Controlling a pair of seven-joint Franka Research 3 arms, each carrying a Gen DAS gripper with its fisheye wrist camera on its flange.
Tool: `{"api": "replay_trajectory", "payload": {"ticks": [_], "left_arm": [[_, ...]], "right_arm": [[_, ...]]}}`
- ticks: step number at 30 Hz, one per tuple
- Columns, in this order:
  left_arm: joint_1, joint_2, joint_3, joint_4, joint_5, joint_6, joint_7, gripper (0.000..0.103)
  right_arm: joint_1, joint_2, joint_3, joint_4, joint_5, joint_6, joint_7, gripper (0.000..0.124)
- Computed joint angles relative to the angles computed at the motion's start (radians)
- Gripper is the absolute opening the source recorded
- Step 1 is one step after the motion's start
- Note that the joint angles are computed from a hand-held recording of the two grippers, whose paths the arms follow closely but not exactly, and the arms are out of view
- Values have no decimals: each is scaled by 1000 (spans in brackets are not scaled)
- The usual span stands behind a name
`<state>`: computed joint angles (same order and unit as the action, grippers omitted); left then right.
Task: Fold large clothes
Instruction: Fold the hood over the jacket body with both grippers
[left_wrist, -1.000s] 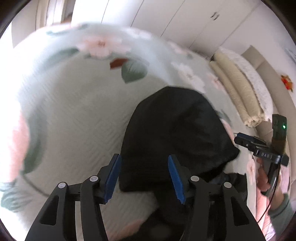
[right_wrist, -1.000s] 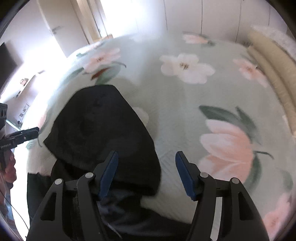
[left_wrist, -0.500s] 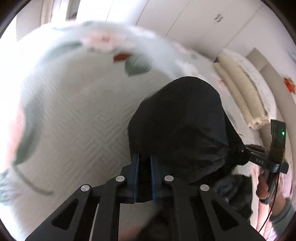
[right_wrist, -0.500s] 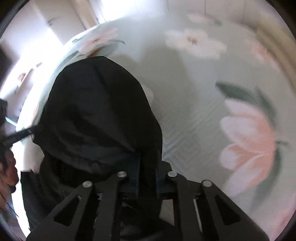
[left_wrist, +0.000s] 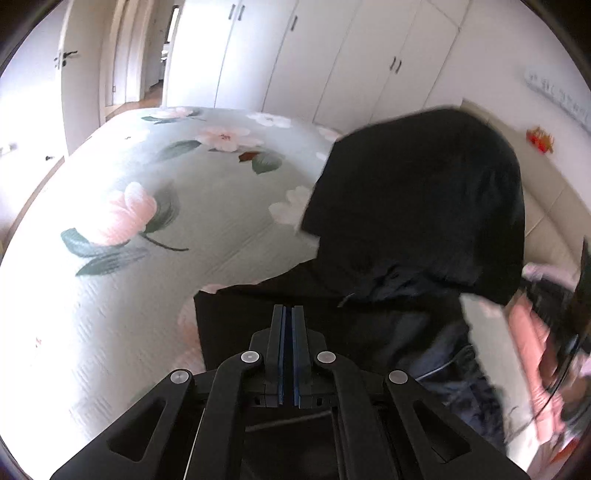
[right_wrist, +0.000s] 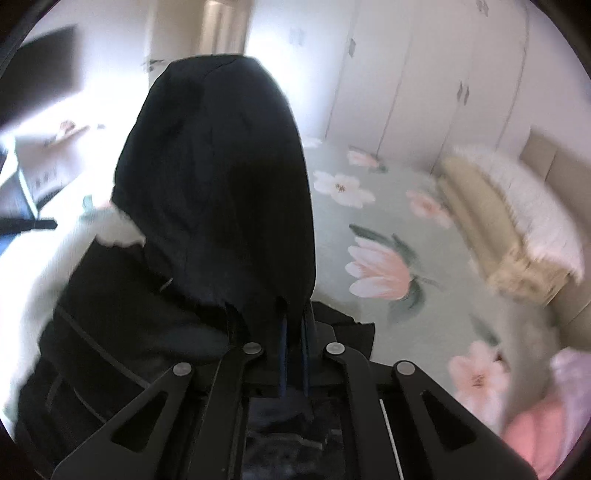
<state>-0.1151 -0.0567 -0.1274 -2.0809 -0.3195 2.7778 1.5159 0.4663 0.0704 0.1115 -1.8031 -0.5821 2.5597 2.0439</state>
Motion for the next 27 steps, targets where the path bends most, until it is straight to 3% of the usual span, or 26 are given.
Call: {"api": "replay_trajectory", "payload": {"ticks": [4, 9, 14, 16, 17, 19, 20, 25, 27], "left_arm": [[-5, -54, 4, -20, 7, 28, -35, 3], [-24, -74, 16, -4, 39, 9, -52, 4], [-54, -14, 11, 45, -35, -63, 19, 5], [-51, 9, 4, 63, -85, -118, 44, 8], [-46, 22, -3, 71, -83, -143, 35, 11], [-36, 42, -14, 87, -84, -172, 11, 21], [-31, 45, -18, 92, -108, -179, 20, 24], [8, 121, -27, 198, -131, -215, -26, 55], [24, 150, -28, 239, -95, -230, -77, 56]], "right_arm": [[12, -87, 28, -114, -46, 22, 31, 5], [-37, -206, 72, -273, -137, -6, 90, 0], [-70, -249, 53, -338, 166, -103, -40, 1], [-69, -258, 47, -341, 286, -118, -106, 12], [-69, -264, 51, -342, 328, -117, -127, 15], [-60, -259, 51, -327, 427, -110, -183, 45], [-58, -252, 51, -319, 468, -100, -204, 50], [-43, -149, 39, -199, 709, -121, -288, 53], [-45, -106, 31, -150, 793, -145, -286, 53]]}}
